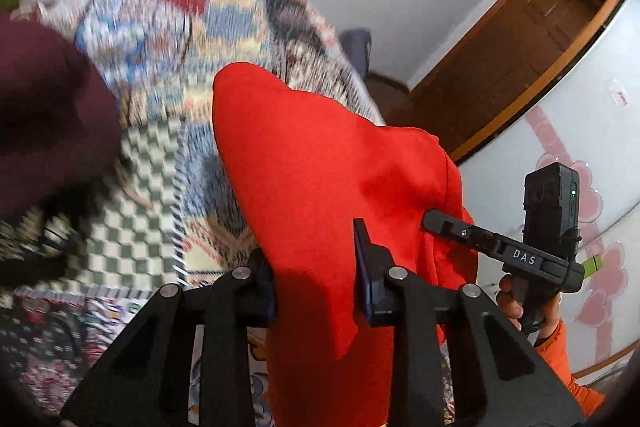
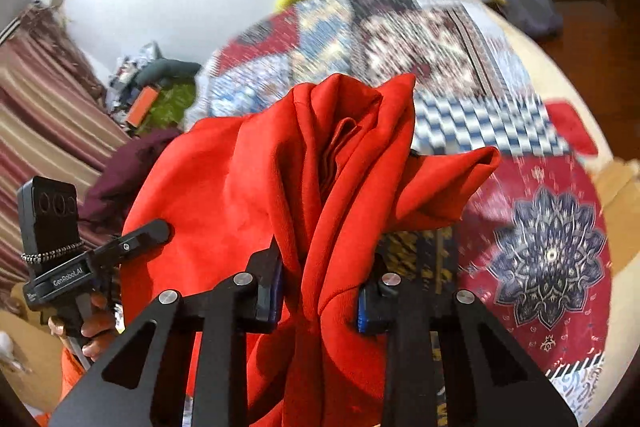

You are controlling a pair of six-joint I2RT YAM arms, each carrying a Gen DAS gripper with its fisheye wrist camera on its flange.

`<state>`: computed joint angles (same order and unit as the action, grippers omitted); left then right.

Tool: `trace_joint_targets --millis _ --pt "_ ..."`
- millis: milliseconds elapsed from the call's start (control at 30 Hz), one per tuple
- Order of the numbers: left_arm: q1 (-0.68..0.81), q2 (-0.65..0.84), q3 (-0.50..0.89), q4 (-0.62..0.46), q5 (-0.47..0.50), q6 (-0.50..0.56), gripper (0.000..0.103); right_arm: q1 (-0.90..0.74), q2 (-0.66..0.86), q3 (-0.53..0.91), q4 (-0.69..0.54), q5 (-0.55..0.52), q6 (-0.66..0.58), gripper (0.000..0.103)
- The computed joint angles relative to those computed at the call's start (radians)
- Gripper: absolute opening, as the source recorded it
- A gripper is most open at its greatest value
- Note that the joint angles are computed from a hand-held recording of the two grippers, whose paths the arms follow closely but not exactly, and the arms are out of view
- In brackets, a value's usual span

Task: Fold large clothes
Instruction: 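Grasp the folded red bundle with both grippers and lift it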

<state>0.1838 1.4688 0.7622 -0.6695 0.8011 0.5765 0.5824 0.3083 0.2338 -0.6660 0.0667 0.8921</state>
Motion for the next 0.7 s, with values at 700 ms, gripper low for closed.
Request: trace_joint_targets --millis 700 --pt "0.575 0.423 1.119 -0.745 0.243 0.340 0.030 0.320 1.066 0.860 0.425 0.235 -0.166 0.024"
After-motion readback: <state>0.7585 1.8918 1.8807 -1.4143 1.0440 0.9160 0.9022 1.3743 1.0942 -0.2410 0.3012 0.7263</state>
